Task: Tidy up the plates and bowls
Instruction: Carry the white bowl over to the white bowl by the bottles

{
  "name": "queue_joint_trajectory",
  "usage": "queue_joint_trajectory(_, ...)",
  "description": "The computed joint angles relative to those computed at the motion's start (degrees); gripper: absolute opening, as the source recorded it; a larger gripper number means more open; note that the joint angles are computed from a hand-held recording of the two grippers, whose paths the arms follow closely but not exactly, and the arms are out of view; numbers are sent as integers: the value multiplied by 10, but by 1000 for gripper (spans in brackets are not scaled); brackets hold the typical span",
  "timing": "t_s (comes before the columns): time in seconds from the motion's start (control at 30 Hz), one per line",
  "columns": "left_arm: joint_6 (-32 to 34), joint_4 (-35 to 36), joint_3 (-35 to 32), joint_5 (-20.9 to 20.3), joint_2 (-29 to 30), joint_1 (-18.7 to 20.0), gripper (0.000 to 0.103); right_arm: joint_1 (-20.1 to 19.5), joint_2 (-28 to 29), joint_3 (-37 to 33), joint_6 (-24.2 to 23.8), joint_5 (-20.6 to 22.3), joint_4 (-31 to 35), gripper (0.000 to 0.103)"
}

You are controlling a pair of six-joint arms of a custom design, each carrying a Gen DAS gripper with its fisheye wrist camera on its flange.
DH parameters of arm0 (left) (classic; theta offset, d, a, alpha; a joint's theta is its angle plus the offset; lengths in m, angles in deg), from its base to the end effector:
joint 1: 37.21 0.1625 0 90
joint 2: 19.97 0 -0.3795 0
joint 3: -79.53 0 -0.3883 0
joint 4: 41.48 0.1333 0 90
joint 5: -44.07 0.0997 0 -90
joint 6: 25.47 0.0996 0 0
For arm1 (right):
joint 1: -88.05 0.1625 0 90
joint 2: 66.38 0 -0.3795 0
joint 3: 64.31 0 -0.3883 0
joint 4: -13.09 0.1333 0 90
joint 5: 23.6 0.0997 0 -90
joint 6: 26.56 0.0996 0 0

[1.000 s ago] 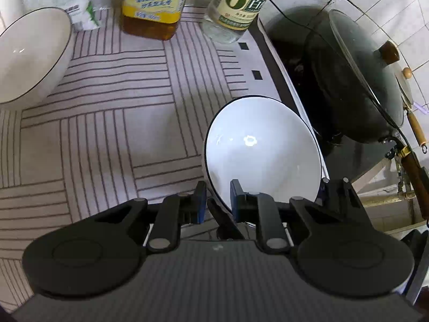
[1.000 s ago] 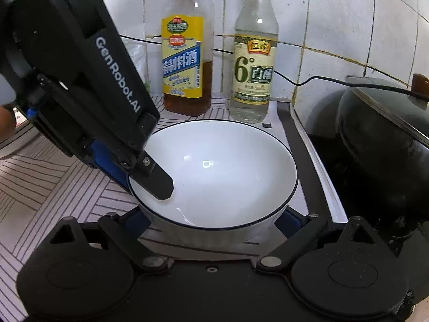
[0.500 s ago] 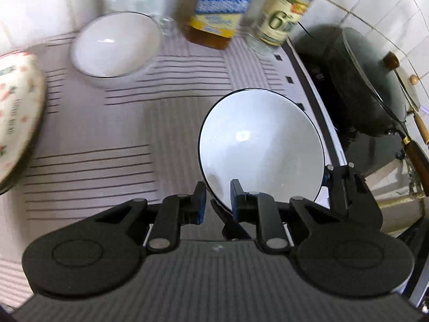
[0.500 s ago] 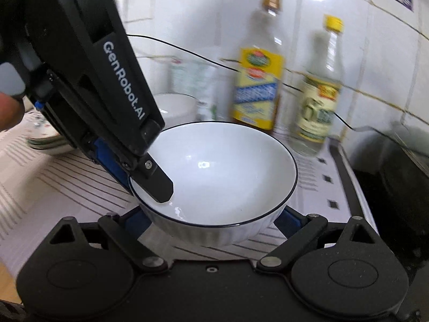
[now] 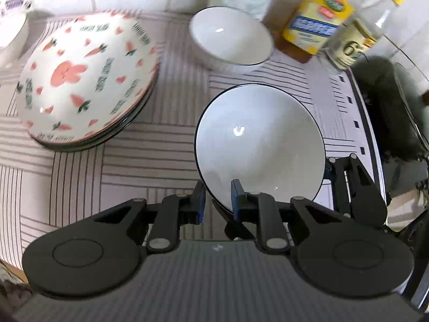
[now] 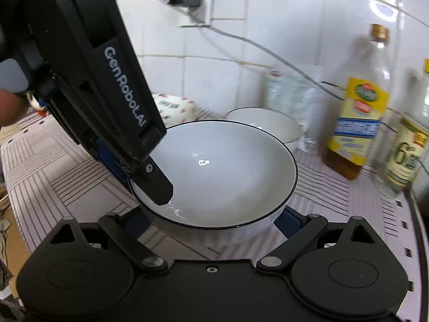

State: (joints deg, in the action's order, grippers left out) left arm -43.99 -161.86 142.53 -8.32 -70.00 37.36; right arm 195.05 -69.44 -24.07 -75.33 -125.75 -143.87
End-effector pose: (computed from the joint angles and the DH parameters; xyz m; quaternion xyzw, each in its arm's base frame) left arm -0.0100 -0.7659 0.3207 -0.0740 0.9341 -0.2301 0.2629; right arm 0.3481 -0.7544 -0.0869 0.4989 -0.8218 0.2178 0.1683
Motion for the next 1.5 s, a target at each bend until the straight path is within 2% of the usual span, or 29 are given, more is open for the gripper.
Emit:
queue_joint_trajectory(0.17,-12,-25,2,-33,0,20,19,-5,24,-42,-6,7,33,98)
queue_joint_trajectory(0.33,-1,-22,-1,-12,9,21,19,-5,52,-91,-20,-4,77,98)
queue_joint_trajectory(0.43,3,-18,-3,-11,11,23,19,-5,68,-130,2,-14,125,98)
queue_joint_trajectory(0.6,-9,-17,-10,-30,10,28,19,9,117,-251,62,-57,237,98)
queue_joint_trajectory(0.67,-15,-8,-14,-34,10,29,20,10,96,-216,75,-59,226,98)
queue_joint_trajectory(0.83,-22,-12,3,-28,-6,19,20,13,-9,-44,60,-46,151,98)
queue_joint_trajectory(1.0,-23,-24,28,-10,-28,3,23,8,-59,10,109,-12,123,98)
queue_joint_trajectory(1.2,34,-102,73,18,-55,-22,27,8,-85,26,153,13,90,98)
queue_joint_trajectory(1.27,53,-141,91,20,-65,-28,28,9,-87,21,176,18,77,91)
queue_joint_trajectory(1.33,59,-166,105,17,-73,-30,29,6,-88,13,208,40,74,90)
queue_joint_trajectory(1.4,69,-184,110,12,-79,-31,29,1,-82,-7,239,65,81,86)
queue_joint_trajectory(1.5,103,-204,103,20,-73,-33,29,2,-55,-61,268,71,109,84)
